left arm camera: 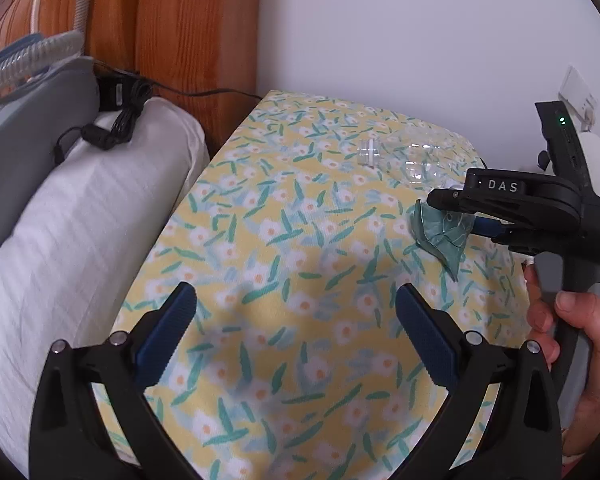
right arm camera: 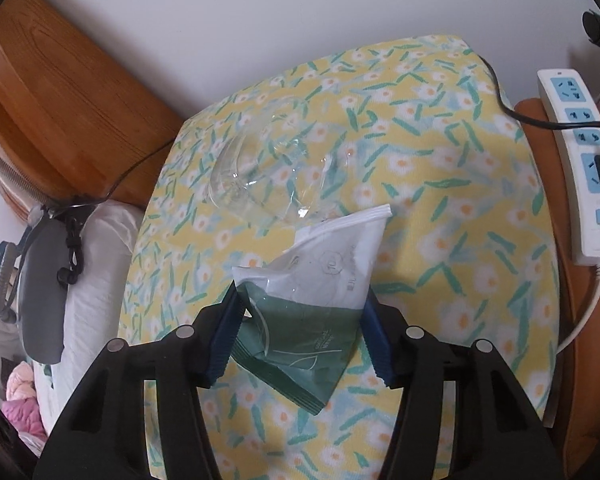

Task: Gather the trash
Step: 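Grasp the dark green packet in the clear bag with the right gripper, then grasp the clear plastic bottle with the left gripper while the right gripper holds the bag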

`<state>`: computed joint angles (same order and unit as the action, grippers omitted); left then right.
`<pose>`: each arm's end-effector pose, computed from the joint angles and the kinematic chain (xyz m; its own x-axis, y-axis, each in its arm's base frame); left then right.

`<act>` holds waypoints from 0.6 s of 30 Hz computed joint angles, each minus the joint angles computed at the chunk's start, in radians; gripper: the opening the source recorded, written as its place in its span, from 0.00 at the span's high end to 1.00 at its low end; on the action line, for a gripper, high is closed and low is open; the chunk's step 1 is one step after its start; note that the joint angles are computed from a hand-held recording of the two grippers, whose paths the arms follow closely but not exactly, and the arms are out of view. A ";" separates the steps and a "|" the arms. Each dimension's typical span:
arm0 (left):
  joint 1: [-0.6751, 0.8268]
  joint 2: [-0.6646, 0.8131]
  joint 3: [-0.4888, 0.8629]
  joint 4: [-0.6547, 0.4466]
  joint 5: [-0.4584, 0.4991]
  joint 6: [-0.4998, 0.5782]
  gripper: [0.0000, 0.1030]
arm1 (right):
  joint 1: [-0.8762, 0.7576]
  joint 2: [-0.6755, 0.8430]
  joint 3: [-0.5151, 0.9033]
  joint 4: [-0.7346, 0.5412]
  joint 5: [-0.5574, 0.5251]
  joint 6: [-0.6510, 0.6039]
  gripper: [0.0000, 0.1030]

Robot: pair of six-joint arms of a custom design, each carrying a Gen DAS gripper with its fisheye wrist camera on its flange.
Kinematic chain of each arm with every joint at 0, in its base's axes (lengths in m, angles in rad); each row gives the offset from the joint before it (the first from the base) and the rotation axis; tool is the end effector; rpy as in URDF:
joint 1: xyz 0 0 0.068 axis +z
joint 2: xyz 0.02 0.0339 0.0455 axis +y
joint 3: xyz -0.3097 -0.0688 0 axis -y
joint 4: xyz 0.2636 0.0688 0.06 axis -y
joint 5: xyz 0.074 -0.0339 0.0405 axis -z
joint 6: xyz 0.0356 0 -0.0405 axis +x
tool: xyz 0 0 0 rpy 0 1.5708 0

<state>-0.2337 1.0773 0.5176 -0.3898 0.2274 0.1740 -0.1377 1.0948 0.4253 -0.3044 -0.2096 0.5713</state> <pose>0.1847 -0.0522 0.2088 -0.7179 0.3443 -0.6050 0.4849 0.8709 -0.0798 0.1825 -0.0178 0.1822 -0.6792 0.6281 -0.3798 0.4585 0.7671 0.4487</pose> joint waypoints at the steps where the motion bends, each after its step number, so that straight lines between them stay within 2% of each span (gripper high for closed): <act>1: -0.010 0.004 0.002 0.005 -0.007 0.002 0.08 | -0.002 -0.014 -0.006 -0.002 -0.001 -0.004 0.46; 5: -0.049 0.062 0.024 0.037 -0.012 0.006 0.08 | -0.023 -0.113 -0.031 -0.031 -0.005 -0.019 0.47; 11: -0.171 0.163 0.059 0.150 -0.071 0.024 0.08 | -0.035 -0.308 -0.023 -0.165 0.100 -0.048 0.47; 14: -0.215 0.235 0.107 0.190 -0.030 0.071 0.08 | -0.112 -0.364 -0.023 -0.203 0.065 -0.092 0.47; 18: -0.257 0.351 0.206 0.195 0.036 0.229 0.08 | -0.212 -0.362 -0.046 -0.173 -0.036 -0.143 0.47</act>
<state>-0.4904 1.4282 0.7232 -0.1944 0.2639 0.4032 -0.3497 0.7330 0.3795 -0.4776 -0.2455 0.4281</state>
